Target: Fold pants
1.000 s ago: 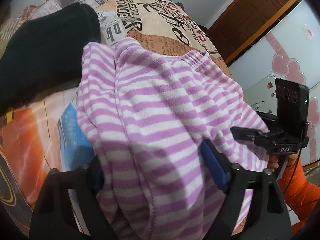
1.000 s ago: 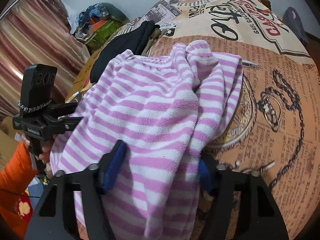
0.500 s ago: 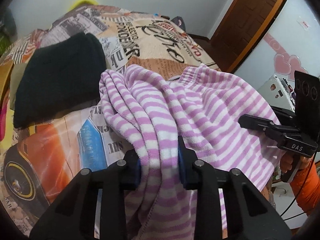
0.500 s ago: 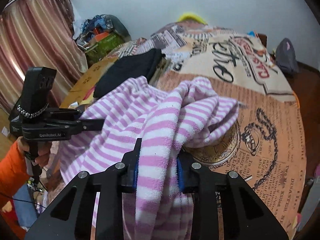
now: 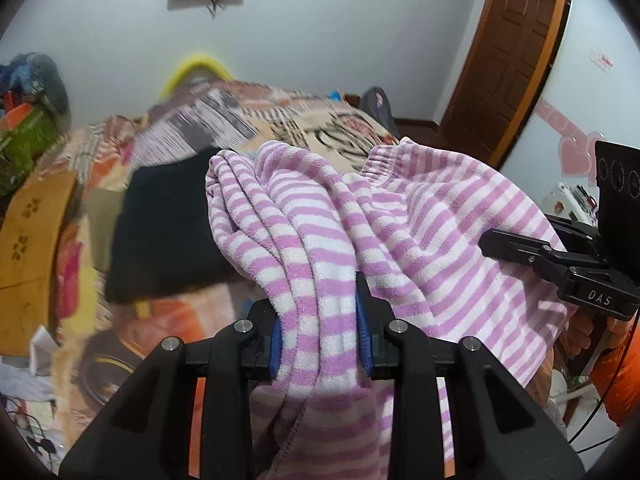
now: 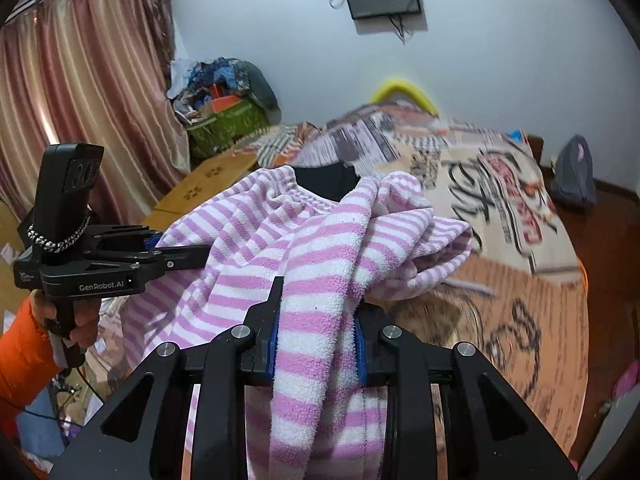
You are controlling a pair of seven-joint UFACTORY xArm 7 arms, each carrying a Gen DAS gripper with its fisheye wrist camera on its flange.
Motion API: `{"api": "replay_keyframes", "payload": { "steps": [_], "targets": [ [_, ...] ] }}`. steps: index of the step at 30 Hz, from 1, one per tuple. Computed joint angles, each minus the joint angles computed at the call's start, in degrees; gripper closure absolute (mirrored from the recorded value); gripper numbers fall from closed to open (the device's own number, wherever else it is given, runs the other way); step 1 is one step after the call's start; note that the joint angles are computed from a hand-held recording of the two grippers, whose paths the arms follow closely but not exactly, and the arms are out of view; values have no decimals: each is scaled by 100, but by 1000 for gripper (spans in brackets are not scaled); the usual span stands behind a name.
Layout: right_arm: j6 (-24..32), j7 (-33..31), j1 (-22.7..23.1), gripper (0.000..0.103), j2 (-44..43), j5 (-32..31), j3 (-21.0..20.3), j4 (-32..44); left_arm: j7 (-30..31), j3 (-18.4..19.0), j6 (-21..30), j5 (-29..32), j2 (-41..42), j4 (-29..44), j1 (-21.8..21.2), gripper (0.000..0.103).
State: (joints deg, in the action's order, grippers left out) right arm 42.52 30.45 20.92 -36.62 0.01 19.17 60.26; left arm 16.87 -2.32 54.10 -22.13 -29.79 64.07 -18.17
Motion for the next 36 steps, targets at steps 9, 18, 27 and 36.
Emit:
{"api": "replay_keyframes", "payload": {
  "steps": [9, 18, 27, 36],
  "targets": [
    [-756, -32, -213, 78, 1204, -533, 181, 907, 235, 324, -276, 47, 582, 746, 321, 73],
    [-1235, 38, -87, 78, 2673, -1175, 18, 1957, 760, 504, -449, -325, 1768, 1740, 752, 73],
    [-1568, -5, 374, 78, 4047, -1464, -549, 2877, 1144, 180, -983, -267, 3111, 2481, 1266, 73],
    [-1328, -367, 563, 77, 4770, -1067, -888, 3090, 1068, -46, -1038, 209, 4048, 2557, 1620, 70]
  ]
}}
